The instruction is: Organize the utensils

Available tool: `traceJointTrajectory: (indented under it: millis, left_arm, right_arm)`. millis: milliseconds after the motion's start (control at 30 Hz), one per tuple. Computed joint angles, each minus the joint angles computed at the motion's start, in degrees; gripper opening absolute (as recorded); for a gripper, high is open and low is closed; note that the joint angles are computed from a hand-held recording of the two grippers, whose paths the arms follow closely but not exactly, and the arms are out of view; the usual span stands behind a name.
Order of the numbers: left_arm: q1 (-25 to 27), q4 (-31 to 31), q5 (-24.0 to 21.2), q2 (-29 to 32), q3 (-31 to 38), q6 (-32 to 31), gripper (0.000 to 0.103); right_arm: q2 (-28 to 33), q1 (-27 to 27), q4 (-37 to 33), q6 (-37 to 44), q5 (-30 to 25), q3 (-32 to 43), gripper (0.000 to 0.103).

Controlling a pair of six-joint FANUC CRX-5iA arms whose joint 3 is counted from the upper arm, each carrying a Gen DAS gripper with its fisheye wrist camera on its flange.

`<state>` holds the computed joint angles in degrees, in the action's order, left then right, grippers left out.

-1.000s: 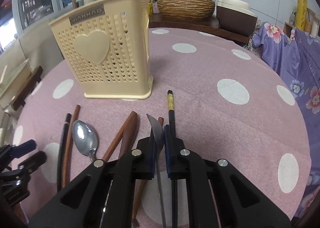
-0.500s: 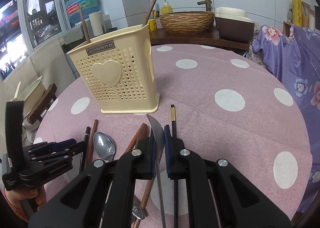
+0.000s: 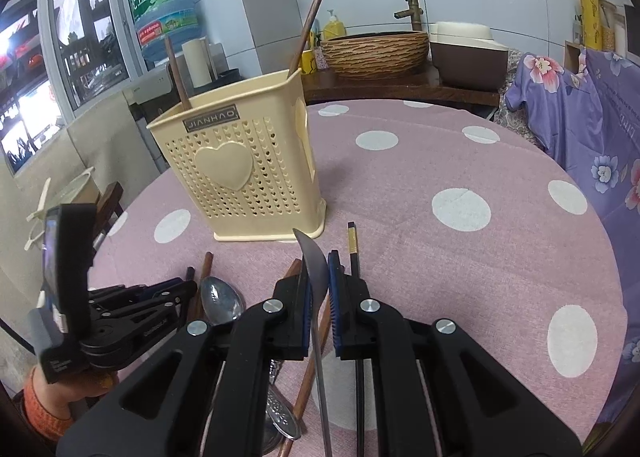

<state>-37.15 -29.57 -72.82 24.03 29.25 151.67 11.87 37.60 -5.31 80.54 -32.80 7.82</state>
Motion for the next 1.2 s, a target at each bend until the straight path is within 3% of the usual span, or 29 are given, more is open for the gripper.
traceJointTrajectory:
  millis: [267, 500, 733, 867, 1200]
  left_arm:
    - [1.5, 2.1, 3.4, -0.4, -1.1, -0.7, 0.008]
    - [0.7, 0.6, 3.2, -0.5, -0.1, -0.5, 0.008]
    - [0.0, -2.1, 3.8, -2.6, 0.2, 0.4, 0.008]
    - [-0.5, -3.2, 3.9, -3.0, 0.7, 0.3, 0.008]
    - [-0.7, -4.1, 4.6, -3.8, 0.4, 0.6, 0.008]
  right_arm:
    - [0.1, -4.0, -14.0, 9.4, -4.0, 4.6, 0.008]
    - [0.6, -7.1, -22.6, 15.2, -8.1, 7.8, 0.008]
    - [0.7, -8.1, -25.1, 16.0, -8.8, 8.9, 0.009]
    - [0.9, -6.8, -21.4, 13.7, -7.3, 8.0, 0.008]
    - [2.0, -6.6, -20.6, 11.8, -7.3, 7.8, 0.009]
